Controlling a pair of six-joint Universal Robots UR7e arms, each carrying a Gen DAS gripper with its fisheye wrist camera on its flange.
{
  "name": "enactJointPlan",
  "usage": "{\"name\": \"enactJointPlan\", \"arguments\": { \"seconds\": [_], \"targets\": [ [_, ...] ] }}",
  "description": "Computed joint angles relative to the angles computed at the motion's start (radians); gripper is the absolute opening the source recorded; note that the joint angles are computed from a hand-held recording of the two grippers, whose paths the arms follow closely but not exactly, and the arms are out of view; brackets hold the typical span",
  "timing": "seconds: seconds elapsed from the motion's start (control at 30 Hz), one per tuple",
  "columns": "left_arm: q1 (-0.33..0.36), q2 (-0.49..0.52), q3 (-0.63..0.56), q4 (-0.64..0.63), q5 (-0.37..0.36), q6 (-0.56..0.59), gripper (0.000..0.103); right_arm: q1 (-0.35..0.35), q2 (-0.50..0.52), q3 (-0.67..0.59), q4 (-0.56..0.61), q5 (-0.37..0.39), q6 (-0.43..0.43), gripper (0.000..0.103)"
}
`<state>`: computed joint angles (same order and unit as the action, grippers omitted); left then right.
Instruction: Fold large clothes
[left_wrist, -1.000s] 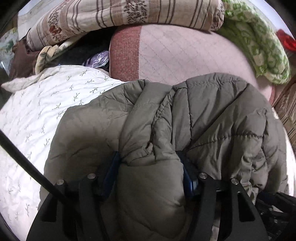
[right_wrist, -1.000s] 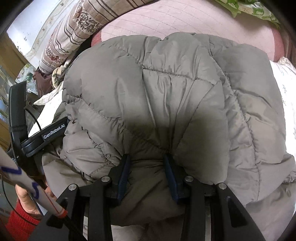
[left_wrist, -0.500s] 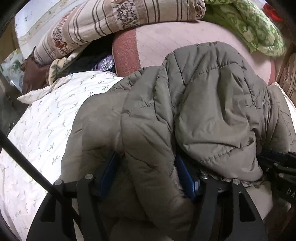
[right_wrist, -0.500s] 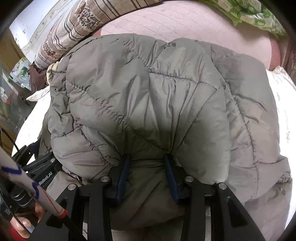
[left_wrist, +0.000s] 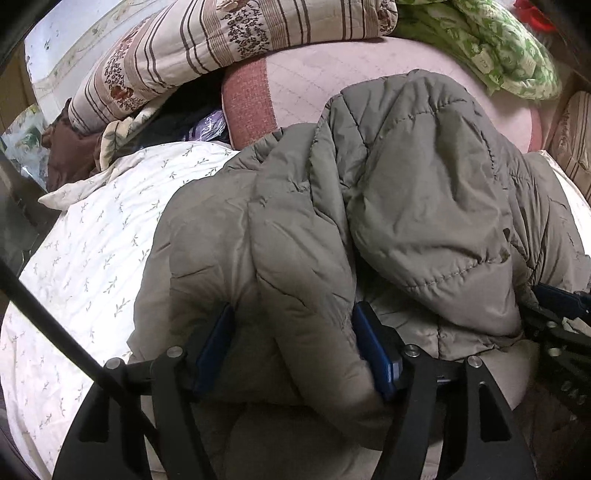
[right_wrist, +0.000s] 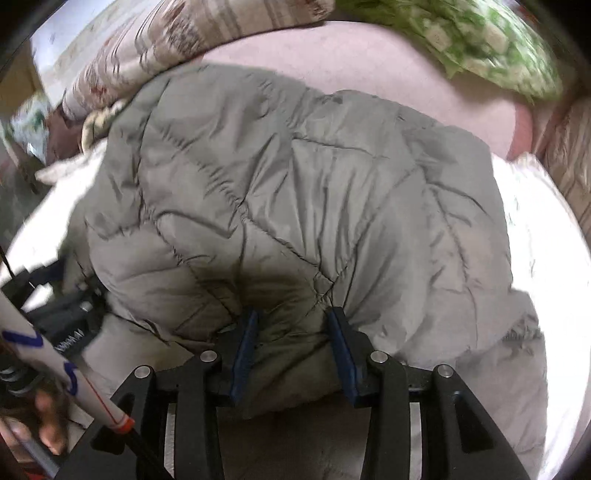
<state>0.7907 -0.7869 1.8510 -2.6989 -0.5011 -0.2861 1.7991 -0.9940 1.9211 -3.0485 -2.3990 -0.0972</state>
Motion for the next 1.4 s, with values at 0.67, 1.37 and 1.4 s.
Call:
{"name": "enactJointPlan", "arguments": {
  "seconds": [0.67, 1.37, 1.4],
  "targets": [
    [-0.199, -0.486, 0.388, 0.455, 0.035, -0.652, 0.066, 0.097, 0.011, -0.022, 0.067, -0.146, 0.037, 0.057],
    [-0.164, -0.707, 0.508, 0.642, 0.043, -0.915, 0.066, 0.183, -0.029, 0.015, 0.235, -0.064, 0.22, 0.06],
    [-0.166, -0.703, 0.506, 0.644, 0.041, -0.914, 0.066, 0.189, -0.056, 0.048, 0.248, -0.065, 0.232, 0.06]
  ]
}}
